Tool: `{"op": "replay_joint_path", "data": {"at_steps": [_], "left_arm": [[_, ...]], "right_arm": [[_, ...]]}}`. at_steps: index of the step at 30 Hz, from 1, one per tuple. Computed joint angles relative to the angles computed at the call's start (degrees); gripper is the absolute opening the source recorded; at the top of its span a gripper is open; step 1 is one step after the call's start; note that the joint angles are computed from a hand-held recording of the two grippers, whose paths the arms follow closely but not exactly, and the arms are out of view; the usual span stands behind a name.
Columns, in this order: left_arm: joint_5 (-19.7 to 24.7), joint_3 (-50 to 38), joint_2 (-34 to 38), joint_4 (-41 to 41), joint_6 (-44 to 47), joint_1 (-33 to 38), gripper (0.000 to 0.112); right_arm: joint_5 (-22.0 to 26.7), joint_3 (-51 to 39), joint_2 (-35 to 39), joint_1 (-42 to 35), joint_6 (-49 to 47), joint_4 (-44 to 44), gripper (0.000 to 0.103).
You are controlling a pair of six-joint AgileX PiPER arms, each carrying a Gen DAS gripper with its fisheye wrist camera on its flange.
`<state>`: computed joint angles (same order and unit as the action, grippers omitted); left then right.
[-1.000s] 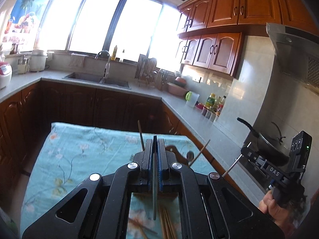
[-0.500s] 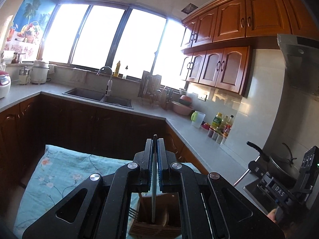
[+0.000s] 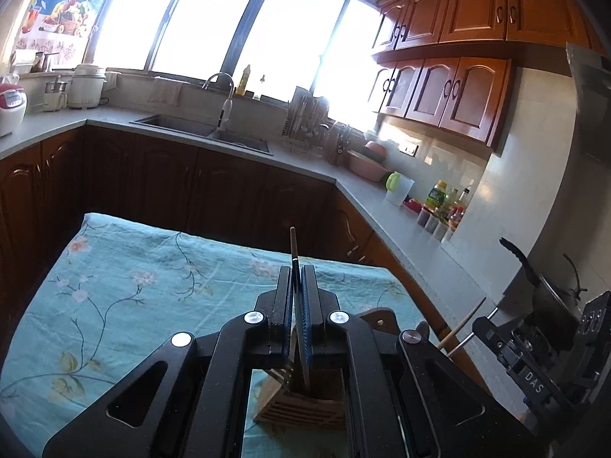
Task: Organize utensils
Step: 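Carry both held chopsticks up to the caddy and lower them into it, then open both tools to release the chopsticks in the caddy, then move both open tools back to the wooden chopsticks on the cloth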
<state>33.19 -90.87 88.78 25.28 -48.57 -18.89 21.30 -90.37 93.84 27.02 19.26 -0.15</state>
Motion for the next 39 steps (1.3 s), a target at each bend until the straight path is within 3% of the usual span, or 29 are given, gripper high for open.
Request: {"op": "replay_joint_path", "data": {"at_steps": [13,19,20,21,23,25,27,29,31,34,39], "left_arm": [[1.41,-0.36,0.61,-3.21,3.74,0.49,0.005],[3.25,-1.91,0.7,-7.25,6.98,1.07,0.006],[3.57,-1.82,0.4,-8.12,7.5,1.15,0.012],[4.25,-1.76,0.0,-8.68,7.47,1.21,0.029],[3.32,0.6,-2.18,-6.61,4.64,0.86,0.046],[3.77,2.3,-4.32,-4.26,2.62,0.33,0.05],[4.23,4.61,-6.77,-2.39,0.31,0.18,0.066],[4.09,8.15,-9.82,-0.77,-2.1,0.29,0.069],[4.81,11.71,-12.7,-0.53,-3.39,0.5,0.074],[4.84,19.17,-17.73,-1.37,-5.04,1.13,0.074],[6.52,29.69,-23.19,-4.55,-6.09,2.38,0.074]], "right_arm": [[2.88,-1.98,1.32,-0.58,-3.1,3.63,0.005],[4.17,-2.93,1.54,-1.02,-4.72,5.64,0.01],[3.99,-2.72,1.31,-1.04,-4.63,5.68,0.013],[3.55,-2.17,0.76,-1.17,-4.96,6.25,0.017],[2.77,-1.23,-0.35,-1.6,-6.94,8.84,0.039],[1.63,0.4,-2.15,-1.81,-7.34,9.59,0.046],[0.22,2.75,-4.35,-2.22,-8.47,11.3,0.056],[-1.87,6.23,-7.1,-2.61,-8.17,12.07,0.08],[-5.12,11.07,-10.28,-2.88,-8.36,13.47,0.093],[-7.54,17.65,-14.41,-2.41,-3.27,9.67,0.097],[-7.44,26.88,-18.5,-1.99,-5.06,13.76,0.097]]}}
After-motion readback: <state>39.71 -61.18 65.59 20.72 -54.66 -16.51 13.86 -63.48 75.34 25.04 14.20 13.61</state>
